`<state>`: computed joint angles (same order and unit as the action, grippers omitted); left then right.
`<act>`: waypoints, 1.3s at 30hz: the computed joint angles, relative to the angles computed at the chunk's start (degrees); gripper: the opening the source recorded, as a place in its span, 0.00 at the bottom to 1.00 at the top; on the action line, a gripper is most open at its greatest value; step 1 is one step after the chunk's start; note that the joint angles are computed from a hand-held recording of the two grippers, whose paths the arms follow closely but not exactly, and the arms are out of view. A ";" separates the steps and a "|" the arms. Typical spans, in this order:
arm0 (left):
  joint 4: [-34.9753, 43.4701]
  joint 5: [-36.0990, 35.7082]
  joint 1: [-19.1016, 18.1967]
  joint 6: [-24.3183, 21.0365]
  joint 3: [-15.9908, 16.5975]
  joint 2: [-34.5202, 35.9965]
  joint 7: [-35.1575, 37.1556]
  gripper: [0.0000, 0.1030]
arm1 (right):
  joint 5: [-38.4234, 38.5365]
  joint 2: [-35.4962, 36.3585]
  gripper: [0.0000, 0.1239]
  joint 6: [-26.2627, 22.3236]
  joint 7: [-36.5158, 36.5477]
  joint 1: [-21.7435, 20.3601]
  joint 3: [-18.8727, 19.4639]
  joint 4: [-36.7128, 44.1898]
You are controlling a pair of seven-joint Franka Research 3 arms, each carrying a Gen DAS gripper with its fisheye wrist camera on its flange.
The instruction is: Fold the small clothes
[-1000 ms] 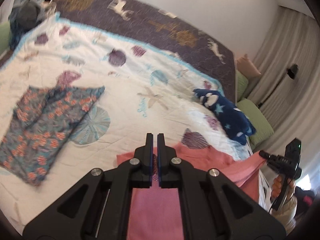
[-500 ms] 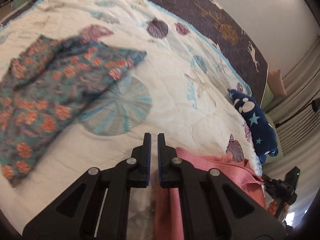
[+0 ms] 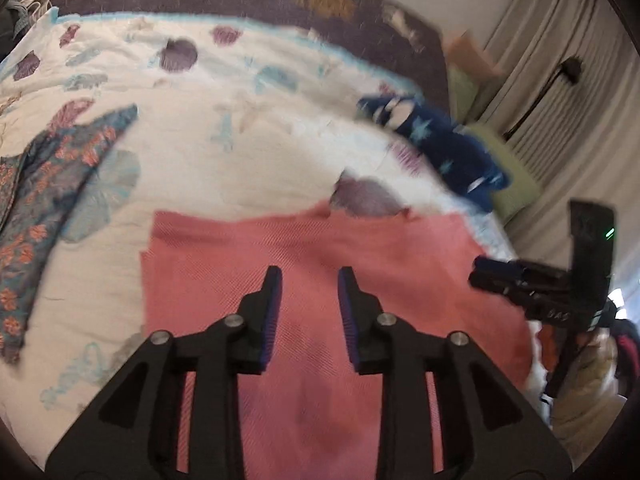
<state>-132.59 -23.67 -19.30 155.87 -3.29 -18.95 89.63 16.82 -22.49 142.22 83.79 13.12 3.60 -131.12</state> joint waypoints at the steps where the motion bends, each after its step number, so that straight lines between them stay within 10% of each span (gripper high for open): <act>1: 1.10 6.52 2.72 -0.57 -2.40 1.82 -5.37 0.30 | -3.92 1.42 0.34 0.07 4.89 -2.40 1.99 0.79; 4: 1.14 15.71 7.23 1.10 -5.22 4.65 -12.68 0.24 | -20.50 3.29 0.13 1.59 22.08 -10.75 6.52 -0.19; 7: 0.18 16.13 7.74 1.24 -4.77 2.52 -15.69 0.26 | -10.68 0.22 0.01 3.21 19.03 -6.80 -0.71 -3.59; 17: -10.02 22.05 5.10 0.69 -2.33 -12.91 -18.26 0.48 | -8.15 -11.35 0.15 0.50 11.38 -7.22 -1.37 -10.17; 22: -8.45 25.31 6.81 -0.98 -3.03 -11.49 -20.71 0.49 | -3.37 -3.11 0.36 0.32 3.84 -5.46 -4.41 -3.16; 32: 1.54 13.32 4.68 -1.34 4.18 3.03 -11.10 0.57 | 13.74 7.88 0.39 -1.64 -4.85 -4.84 -8.17 4.46; 34: 3.01 12.83 5.78 -1.79 2.87 4.99 -9.55 0.47 | 16.81 7.94 0.19 -1.04 -7.29 -4.85 -8.37 4.36; 36: 4.22 8.34 5.51 -1.89 2.91 6.31 -5.72 0.05 | 18.11 7.96 0.03 -1.07 -8.67 -5.03 -8.09 4.62; 39: 3.30 8.01 7.64 2.14 0.37 5.63 -6.74 0.05 | 15.12 4.08 0.02 5.43 -9.02 -5.59 -5.79 1.64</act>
<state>-129.29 -15.67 -11.66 158.02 -2.92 -13.32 82.89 31.94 -18.40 147.65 74.77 7.54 -2.19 -129.47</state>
